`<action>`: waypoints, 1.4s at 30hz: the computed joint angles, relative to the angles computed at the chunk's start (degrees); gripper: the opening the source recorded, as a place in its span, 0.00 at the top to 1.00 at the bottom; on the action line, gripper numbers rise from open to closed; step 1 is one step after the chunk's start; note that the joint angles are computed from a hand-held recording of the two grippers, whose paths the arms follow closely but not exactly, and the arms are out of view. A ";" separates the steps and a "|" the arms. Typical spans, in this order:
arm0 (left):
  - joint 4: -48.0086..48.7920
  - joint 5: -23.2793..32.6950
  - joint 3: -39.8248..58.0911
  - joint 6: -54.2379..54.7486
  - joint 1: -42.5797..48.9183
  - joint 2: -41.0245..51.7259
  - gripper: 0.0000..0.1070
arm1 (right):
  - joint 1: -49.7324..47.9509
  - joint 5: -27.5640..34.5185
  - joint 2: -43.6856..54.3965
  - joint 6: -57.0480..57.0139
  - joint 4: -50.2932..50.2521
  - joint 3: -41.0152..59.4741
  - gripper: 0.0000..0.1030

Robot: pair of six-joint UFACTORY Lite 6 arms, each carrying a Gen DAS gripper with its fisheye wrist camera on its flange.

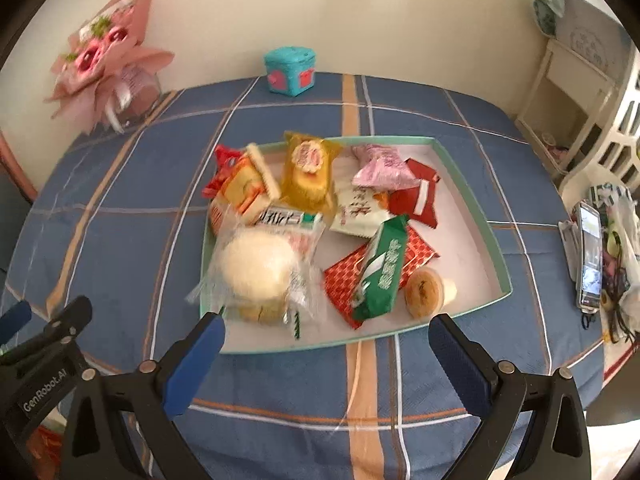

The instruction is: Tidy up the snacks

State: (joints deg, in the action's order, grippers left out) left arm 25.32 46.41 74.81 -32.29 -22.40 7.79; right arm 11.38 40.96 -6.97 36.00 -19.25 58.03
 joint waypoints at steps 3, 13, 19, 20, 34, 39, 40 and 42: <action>-0.58 0.20 -0.82 0.58 -0.04 -0.54 0.17 | 0.87 0.06 0.39 -0.33 0.15 -0.20 0.00; -0.48 0.47 -1.11 0.57 -0.20 -1.41 0.17 | 0.90 0.43 0.58 -0.43 -0.72 0.07 0.00; -0.75 0.59 -0.89 0.53 0.12 -1.44 0.17 | 0.34 0.35 0.20 -0.43 -0.78 0.18 0.00; -0.87 0.57 -0.81 0.67 0.17 -1.39 0.17 | 0.24 0.40 0.22 -0.33 -0.81 0.22 0.00; -1.13 1.12 0.22 -0.20 -0.20 -0.69 0.17 | -0.44 0.60 0.19 -0.68 -0.62 0.42 0.00; -0.72 1.36 0.32 -0.94 -0.52 -0.58 0.17 | -0.79 0.56 0.05 -0.15 -0.62 0.29 0.00; -0.71 1.37 0.33 -0.95 -0.49 -0.56 0.17 | -0.93 0.47 -0.07 -0.21 -0.56 0.20 0.00; -0.61 1.43 0.38 -1.04 -0.46 -0.53 0.17 | -1.22 0.41 -0.12 -0.35 -0.39 0.14 0.00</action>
